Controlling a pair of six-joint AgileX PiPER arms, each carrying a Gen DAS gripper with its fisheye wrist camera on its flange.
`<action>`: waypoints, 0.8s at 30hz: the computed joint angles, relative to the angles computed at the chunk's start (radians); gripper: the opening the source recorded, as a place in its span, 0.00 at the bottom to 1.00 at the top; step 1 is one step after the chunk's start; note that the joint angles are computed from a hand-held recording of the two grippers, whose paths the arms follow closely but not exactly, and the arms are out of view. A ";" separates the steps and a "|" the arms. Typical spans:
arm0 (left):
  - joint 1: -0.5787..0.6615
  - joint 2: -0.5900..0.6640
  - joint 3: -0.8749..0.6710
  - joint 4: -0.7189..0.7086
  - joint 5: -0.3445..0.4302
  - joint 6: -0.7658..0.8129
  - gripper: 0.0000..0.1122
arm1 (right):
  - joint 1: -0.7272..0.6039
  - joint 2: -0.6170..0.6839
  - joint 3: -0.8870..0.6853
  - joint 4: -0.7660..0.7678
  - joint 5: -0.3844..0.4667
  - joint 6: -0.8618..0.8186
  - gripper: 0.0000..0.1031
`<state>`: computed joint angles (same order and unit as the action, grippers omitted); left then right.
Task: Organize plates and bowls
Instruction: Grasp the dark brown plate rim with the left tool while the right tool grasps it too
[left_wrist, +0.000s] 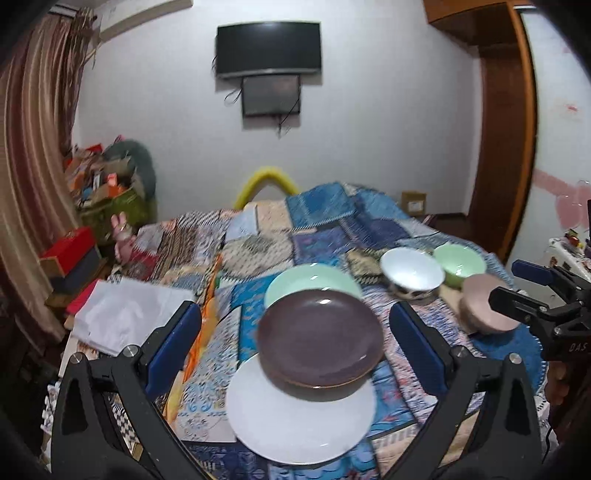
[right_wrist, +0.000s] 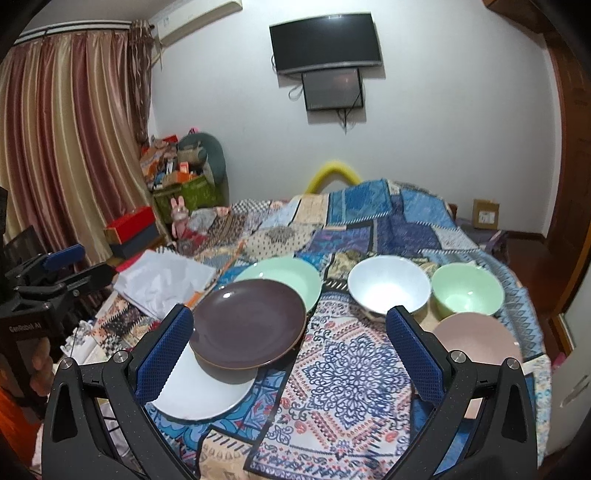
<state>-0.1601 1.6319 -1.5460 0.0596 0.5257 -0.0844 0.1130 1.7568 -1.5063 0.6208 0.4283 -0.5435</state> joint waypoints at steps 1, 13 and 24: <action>0.017 0.014 -0.012 -0.019 0.015 0.032 0.92 | 0.004 0.025 -0.024 -0.014 0.010 0.017 1.00; 0.150 0.327 -0.276 -0.230 0.283 0.192 0.43 | 0.029 0.283 -0.318 -0.145 0.191 0.146 0.85; 0.181 0.561 -0.535 -0.258 0.414 0.195 0.32 | 0.034 0.495 -0.611 -0.234 0.375 0.278 0.66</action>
<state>0.0208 2.1931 -2.0812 -0.1984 0.9400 0.1105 0.1466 2.2514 -2.1168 0.3872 0.8030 -0.2654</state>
